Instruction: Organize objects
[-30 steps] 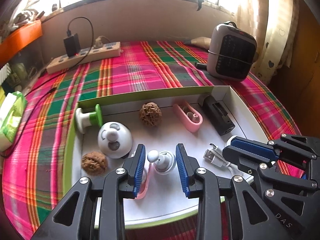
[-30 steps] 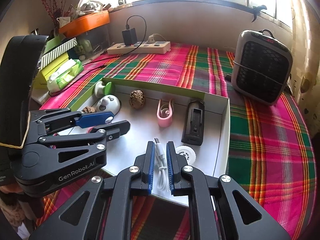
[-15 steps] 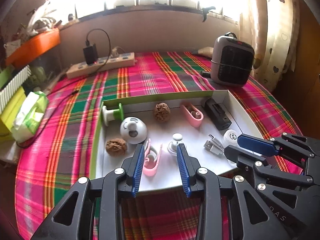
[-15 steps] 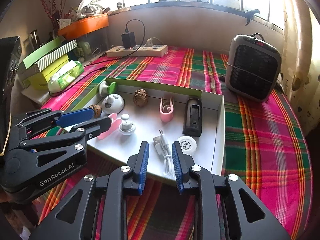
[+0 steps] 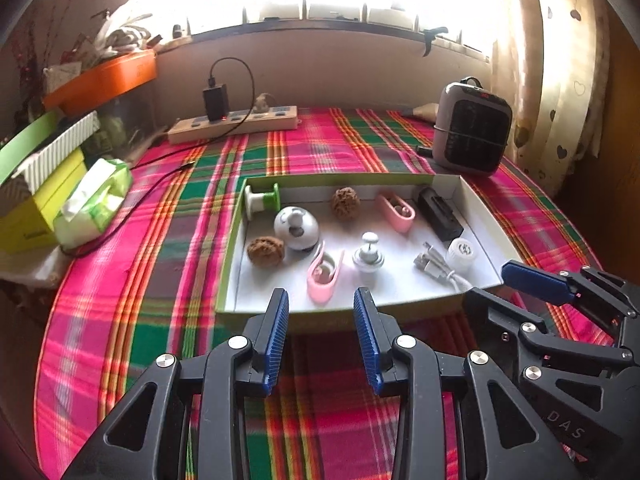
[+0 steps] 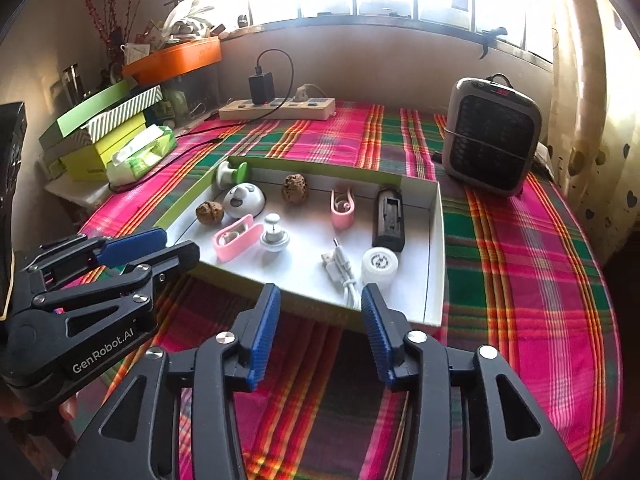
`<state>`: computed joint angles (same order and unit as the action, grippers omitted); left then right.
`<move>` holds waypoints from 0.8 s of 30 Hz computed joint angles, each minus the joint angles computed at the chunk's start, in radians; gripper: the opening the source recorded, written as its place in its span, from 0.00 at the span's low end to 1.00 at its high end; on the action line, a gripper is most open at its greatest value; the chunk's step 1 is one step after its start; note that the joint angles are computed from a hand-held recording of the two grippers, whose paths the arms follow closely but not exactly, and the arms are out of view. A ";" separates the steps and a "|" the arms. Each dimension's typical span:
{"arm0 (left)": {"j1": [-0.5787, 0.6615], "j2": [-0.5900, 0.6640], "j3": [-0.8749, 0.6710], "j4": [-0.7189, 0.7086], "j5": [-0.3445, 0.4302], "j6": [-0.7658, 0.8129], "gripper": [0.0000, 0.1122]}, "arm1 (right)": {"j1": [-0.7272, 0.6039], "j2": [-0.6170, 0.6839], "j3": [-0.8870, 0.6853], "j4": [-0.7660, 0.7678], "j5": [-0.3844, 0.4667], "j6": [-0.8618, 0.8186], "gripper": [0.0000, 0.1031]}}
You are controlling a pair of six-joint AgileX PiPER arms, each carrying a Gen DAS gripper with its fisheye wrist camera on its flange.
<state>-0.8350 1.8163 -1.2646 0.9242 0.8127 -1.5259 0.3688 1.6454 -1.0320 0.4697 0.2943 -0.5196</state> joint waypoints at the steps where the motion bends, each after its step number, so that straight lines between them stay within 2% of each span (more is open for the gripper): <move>1: -0.005 -0.003 0.006 0.000 0.005 -0.008 0.29 | 0.003 -0.006 0.011 -0.012 -0.005 0.012 0.43; 4: -0.020 -0.018 0.039 -0.002 0.000 -0.049 0.29 | 0.013 -0.026 0.044 -0.024 -0.013 0.028 0.43; 8: -0.051 -0.005 0.046 -0.014 0.038 -0.061 0.29 | 0.015 -0.040 0.082 -0.020 -0.024 0.045 0.43; 24: -0.085 0.037 0.055 -0.094 0.066 -0.075 0.29 | 0.033 -0.041 0.162 -0.251 -0.060 0.294 0.43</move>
